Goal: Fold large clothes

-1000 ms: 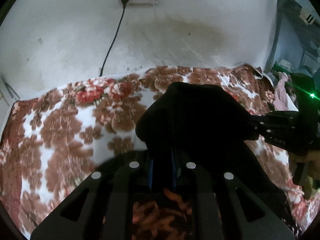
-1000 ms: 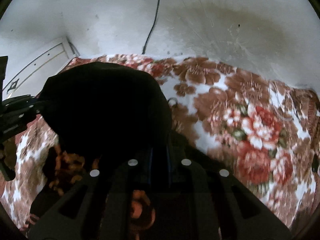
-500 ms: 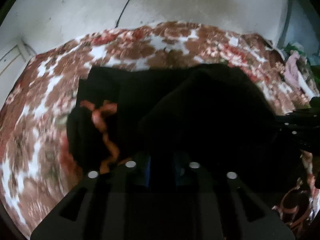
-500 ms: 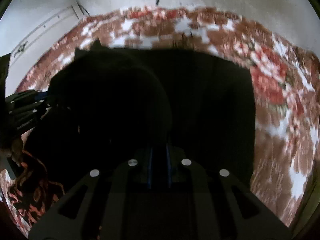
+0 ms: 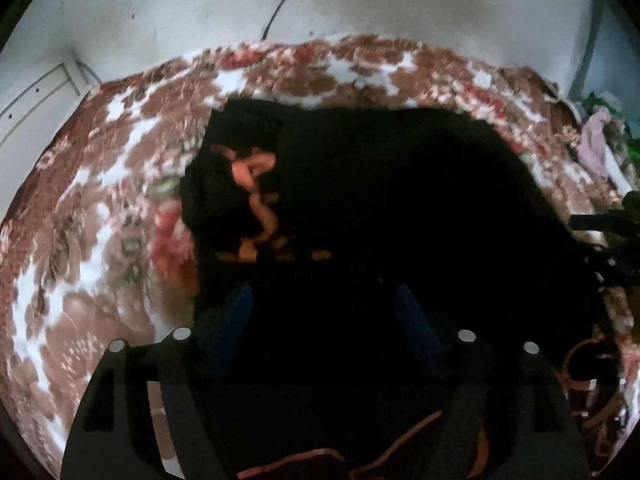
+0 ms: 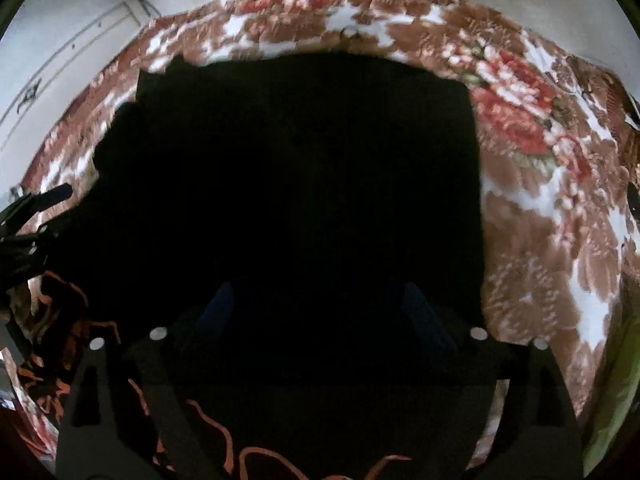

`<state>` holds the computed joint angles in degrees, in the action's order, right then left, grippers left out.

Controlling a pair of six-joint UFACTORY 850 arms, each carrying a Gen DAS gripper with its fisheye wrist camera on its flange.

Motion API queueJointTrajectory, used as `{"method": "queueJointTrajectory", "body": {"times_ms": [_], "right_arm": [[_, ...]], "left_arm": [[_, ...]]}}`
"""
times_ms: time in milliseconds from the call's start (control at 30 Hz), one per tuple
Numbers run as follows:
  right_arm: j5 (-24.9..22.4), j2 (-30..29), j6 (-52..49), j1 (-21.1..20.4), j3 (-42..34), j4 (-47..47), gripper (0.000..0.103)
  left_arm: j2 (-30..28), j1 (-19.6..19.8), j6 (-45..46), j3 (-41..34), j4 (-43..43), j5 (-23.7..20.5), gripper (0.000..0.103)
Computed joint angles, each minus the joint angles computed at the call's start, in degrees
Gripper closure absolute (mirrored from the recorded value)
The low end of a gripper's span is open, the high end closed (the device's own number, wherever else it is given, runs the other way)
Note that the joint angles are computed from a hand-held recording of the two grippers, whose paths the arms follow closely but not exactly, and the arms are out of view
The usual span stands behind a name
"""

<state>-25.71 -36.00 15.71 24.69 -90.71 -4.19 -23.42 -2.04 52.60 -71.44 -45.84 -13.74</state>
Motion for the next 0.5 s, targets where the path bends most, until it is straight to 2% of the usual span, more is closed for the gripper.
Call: {"method": "queueJointTrajectory", "body": {"times_ms": [67,100,167,200,300,400,433,467,500], "right_arm": [[0.2,-0.3,-8.7,-1.2,-2.2,6.3,0.012],[-0.1,-1.3,-14.7,-1.6,-4.5,11.1,0.012],[-2.7,-4.1,-26.7,-2.6,-9.5,20.5,0.012],[-5.5,-6.7,-31.1,-3.1,-13.7,23.2,0.012],[-12.1,-13.4,-33.1,-3.1,-24.2,20.0,0.012],[-13.6,-16.1,-34.6,-2.4,-28.0,19.4,0.012],[-13.8,-17.0,-35.2,-2.0,-28.9,19.3,0.012],[-13.8,-17.2,-36.0,-1.9,-29.1,19.6,0.012],[-13.7,-17.8,-37.2,-1.6,-29.7,19.8,0.016]], "left_arm": [[-0.1,0.4,4.8,-2.0,-3.6,-3.0,0.027],[-1.2,0.8,8.7,-4.7,-6.6,-7.1,0.027],[-3.9,1.1,11.7,-9.8,-7.0,-14.1,0.027],[-4.9,1.0,12.8,-11.5,-6.5,-15.5,0.027],[-9.5,0.0,14.2,-18.1,-1.2,-19.7,0.028],[-14.1,-1.3,13.0,-23.9,6.4,-23.9,0.030],[-15.4,-1.6,12.9,-25.5,8.1,-25.2,0.034],[-16.4,-1.7,12.7,-26.8,9.1,-26.6,0.042],[-17.9,-1.8,12.4,-28.7,10.0,-28.7,0.046]]}}
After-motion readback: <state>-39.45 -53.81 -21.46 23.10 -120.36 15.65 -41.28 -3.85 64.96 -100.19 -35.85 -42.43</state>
